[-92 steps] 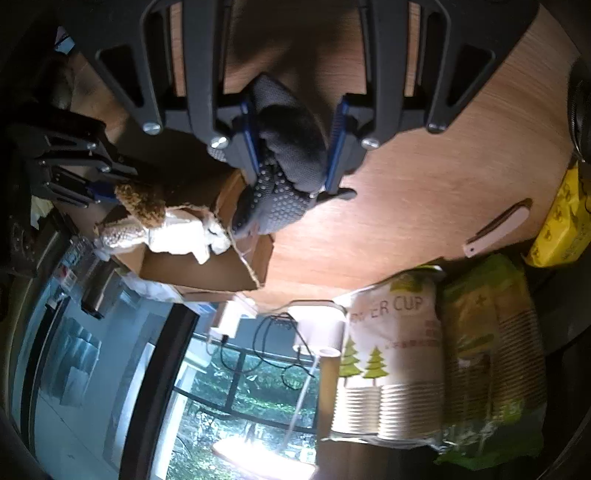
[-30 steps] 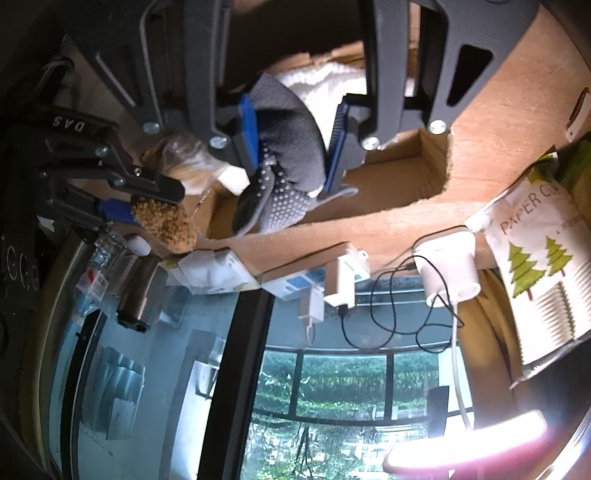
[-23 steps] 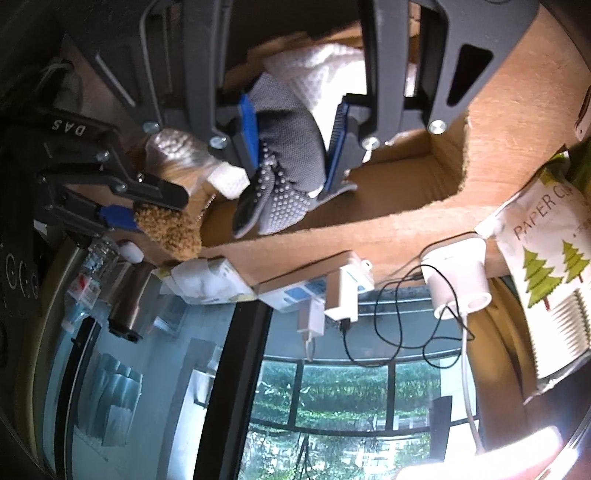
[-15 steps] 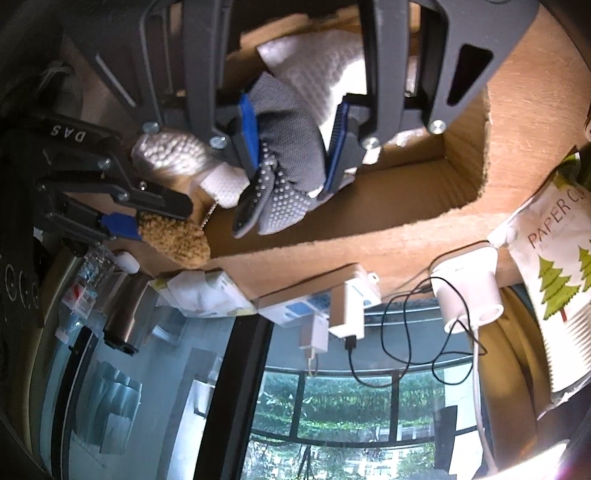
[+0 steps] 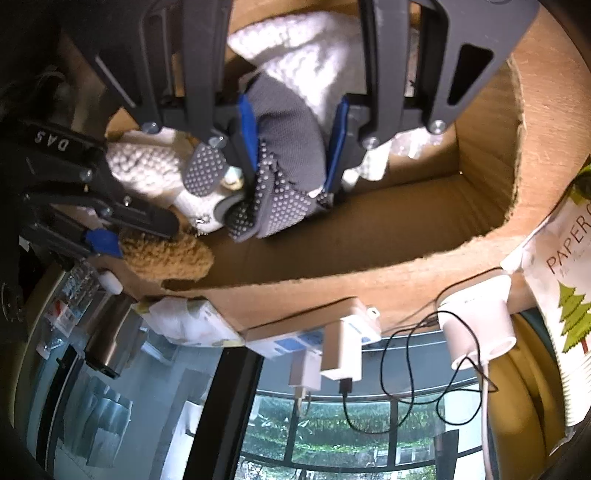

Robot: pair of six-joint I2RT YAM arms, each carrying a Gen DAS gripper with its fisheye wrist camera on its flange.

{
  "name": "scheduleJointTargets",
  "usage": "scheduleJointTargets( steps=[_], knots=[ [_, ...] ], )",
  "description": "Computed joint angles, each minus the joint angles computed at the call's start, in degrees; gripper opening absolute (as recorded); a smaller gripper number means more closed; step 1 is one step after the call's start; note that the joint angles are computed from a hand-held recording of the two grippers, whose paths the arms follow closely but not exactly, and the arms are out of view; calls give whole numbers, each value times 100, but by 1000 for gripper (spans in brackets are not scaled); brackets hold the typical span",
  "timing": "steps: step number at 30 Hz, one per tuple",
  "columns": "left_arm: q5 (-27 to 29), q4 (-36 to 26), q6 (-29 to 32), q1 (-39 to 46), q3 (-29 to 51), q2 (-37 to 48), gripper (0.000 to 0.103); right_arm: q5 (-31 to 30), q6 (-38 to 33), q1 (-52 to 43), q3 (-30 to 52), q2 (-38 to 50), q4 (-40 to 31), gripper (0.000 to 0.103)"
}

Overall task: Organize soft objects
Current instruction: 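Carry the glove and fuzzy toy into the box and open both tools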

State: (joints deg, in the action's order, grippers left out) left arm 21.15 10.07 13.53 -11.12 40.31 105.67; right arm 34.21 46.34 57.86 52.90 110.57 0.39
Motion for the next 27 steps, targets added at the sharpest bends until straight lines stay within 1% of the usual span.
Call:
scheduleJointTargets(
  steps=[1,3,7,14,16,17,18,21,23,25,27],
  knots=[
    [6,3,0,1,12,21,35,-105,-14,-27,51,66,-17,52],
    [16,4,16,4,41,64,35,53,-26,27,190,181,-158,53],
    [58,17,85,15,81,123,35,162,56,69,293,253,-319,54],
    [124,-65,215,32,170,177,36,375,462,219,425,299,-696,54],
    [123,-164,216,41,193,145,38,364,499,216,444,297,-739,54],
    [77,-202,237,26,178,98,42,350,512,212,457,292,-763,54],
    [19,-225,251,6,156,49,53,330,527,206,462,282,-771,54],
    [105,-232,282,58,-4,-197,63,267,623,198,493,255,-814,54],
    [172,-217,287,109,-122,-393,64,295,734,246,572,255,-977,56],
    [218,-224,258,171,-204,-565,64,348,803,315,613,231,-1073,62],
    [265,-252,253,239,-269,-717,64,434,891,413,673,190,-1237,63]
  ],
)
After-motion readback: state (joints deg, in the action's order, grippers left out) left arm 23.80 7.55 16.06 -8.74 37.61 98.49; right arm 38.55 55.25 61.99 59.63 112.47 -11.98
